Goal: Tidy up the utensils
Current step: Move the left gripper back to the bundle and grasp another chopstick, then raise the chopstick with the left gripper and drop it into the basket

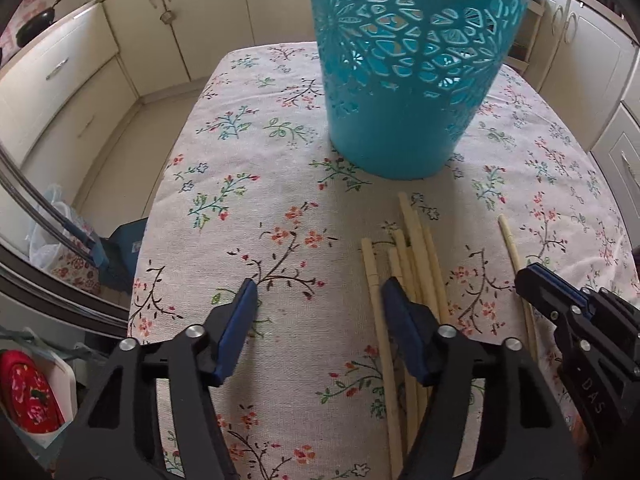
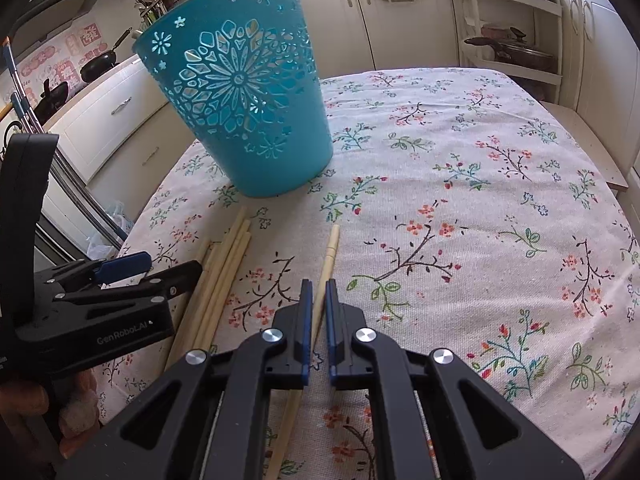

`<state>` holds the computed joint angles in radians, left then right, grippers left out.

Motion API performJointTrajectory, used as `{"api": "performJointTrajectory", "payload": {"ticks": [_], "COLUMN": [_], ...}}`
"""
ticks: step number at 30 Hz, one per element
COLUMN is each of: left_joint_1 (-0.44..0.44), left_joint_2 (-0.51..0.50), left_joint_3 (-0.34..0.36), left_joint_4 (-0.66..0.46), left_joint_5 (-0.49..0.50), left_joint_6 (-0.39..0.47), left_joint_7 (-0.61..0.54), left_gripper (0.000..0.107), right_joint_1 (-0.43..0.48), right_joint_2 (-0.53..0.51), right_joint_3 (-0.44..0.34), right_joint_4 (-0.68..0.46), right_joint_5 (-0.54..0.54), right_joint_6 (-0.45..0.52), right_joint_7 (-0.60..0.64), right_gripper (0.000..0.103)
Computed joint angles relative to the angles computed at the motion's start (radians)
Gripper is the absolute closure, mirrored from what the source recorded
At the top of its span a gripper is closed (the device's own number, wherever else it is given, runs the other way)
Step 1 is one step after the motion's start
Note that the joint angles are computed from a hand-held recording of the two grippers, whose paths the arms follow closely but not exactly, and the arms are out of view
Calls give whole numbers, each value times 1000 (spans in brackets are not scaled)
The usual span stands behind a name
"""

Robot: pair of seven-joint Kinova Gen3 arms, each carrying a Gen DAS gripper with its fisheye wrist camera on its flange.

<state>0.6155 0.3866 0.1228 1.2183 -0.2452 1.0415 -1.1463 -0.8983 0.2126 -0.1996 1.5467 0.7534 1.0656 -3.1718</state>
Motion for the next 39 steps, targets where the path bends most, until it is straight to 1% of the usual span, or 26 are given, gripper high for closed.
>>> {"api": "performJointTrajectory", "payload": {"ticks": [2,4,5,7,8,10,12,13,15,19,20,25,27,30,35,39], "left_joint_1": [0,-1,-1,-2,-3,-14,-29,-35,-52,-139,-151,-245,-290,-331,-343,-303], "left_joint_2": [-3,-8,-9,-13,-13,-17,-18,-16,-14,-16,-24,-96,-130,-182,-227,-211], "left_joint_3": [3,8,11,17,20,29,38,41,46,65,64,62,65,67,68,70], "left_joint_4": [1,7,9,12,13,20,20,15,4,-9,1,44,35,5,-87,-169], "left_joint_5": [3,9,11,19,23,43,72,85,119,259,279,400,462,534,581,540], "left_joint_6": [-3,-10,-13,-20,-23,-36,-42,-38,-24,21,22,20,15,-2,-47,-114], "left_joint_7": [-5,-14,-20,-37,-47,-75,-106,-119,-145,-219,-227,-295,-335,-388,-443,-419], "left_gripper": [54,62,65,76,78,91,99,100,102,103,103,103,103,103,103,103], "right_joint_1": [0,0,0,-6,-8,-5,-9,-10,-11,-14,-14,-17,-18,-21,-24,-29], "right_joint_2": [0,0,1,8,9,5,11,11,9,8,9,10,12,15,16,18], "right_joint_3": [0,0,0,1,3,4,4,4,4,2,2,1,1,1,2,3], "right_joint_4": [0,-1,-2,-12,-13,-3,-7,-8,-3,2,1,-1,-3,-7,-8,-12], "right_joint_5": [0,0,0,6,9,11,20,22,26,34,35,38,39,40,41,44], "right_joint_6": [0,2,5,27,32,20,30,32,28,28,29,34,38,42,45,53], "right_joint_7": [0,3,5,6,2,-8,-5,-5,-12,-20,-19,-20,-19,-20,-21,-22], "right_gripper": [96,96,96,96,96,96,96,96,96,96,96,96,96,96,96,96]}}
